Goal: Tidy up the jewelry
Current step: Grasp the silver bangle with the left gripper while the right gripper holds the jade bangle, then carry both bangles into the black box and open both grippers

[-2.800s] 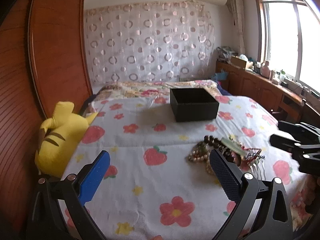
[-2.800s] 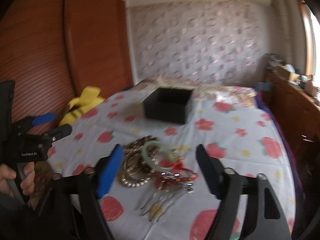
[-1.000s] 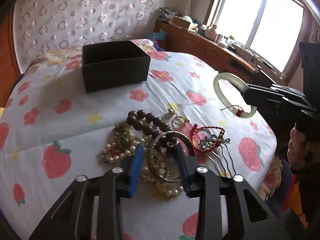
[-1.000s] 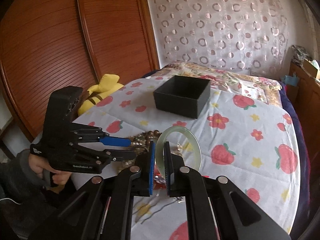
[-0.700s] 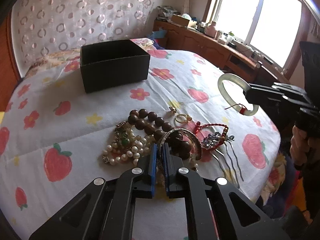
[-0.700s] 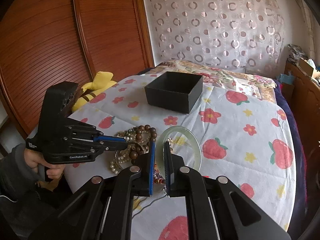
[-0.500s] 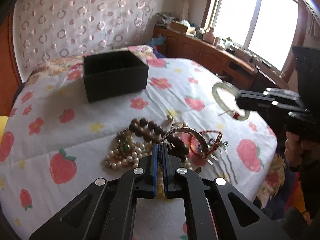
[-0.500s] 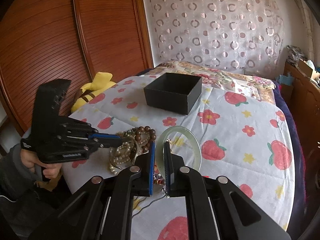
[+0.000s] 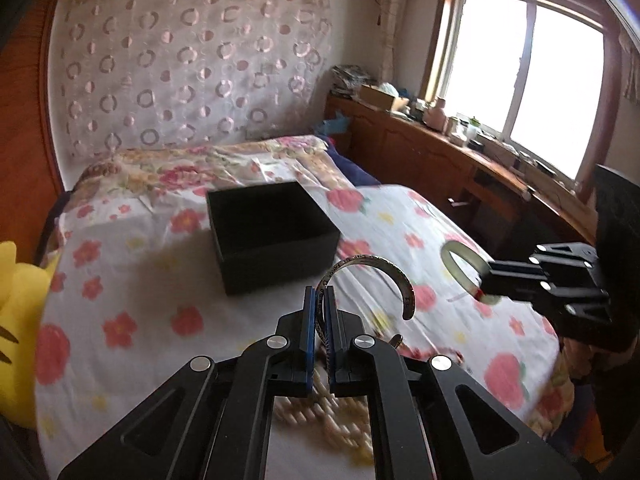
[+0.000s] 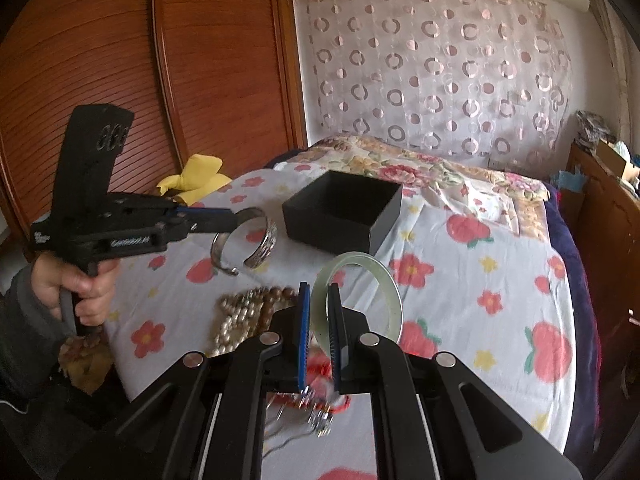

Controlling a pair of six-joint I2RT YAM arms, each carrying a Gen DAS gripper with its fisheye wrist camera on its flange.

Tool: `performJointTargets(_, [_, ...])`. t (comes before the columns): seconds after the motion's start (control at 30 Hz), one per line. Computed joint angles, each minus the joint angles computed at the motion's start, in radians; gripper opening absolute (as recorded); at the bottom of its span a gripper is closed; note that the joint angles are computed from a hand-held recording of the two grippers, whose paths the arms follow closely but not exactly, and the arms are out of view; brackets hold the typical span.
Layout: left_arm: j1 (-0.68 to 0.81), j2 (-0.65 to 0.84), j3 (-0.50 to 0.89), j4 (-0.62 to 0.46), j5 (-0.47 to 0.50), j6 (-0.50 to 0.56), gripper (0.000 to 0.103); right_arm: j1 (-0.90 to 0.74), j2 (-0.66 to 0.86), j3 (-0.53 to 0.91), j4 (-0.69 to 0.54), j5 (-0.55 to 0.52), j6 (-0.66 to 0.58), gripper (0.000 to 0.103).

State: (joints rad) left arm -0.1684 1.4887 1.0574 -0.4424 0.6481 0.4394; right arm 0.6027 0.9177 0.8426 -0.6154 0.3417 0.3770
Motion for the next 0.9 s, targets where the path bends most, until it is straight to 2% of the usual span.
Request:
performJointTargets(0.2, [-0.047, 0.155, 0.158, 0.056, -0.070, -0.068, 0.003, -0.153, 0.082, 0.040, 0.084, -0.118, -0.109, 0.010])
performJointTargets(0.47, [-0.107, 0.375, 0.387, 0.045, -0.163, -0.103, 0.004, -0.316, 0.277, 0.143, 0.200, -0.276, -0.224, 0.010])
performJointTargets(0.67, [-0.120, 0.491, 0.506, 0.015, -0.188, -0.105, 0.005, -0.373, 0.435, 0.244, 0.248, -0.348, -0.283, 0.010])
performJointTargets(0.9, [-0.102, 0.523, 0.540, 0.016, -0.158, -0.119, 0.005, -0.388, 0.558, 0.311, 0.285, -0.400, -0.314, 0.010])
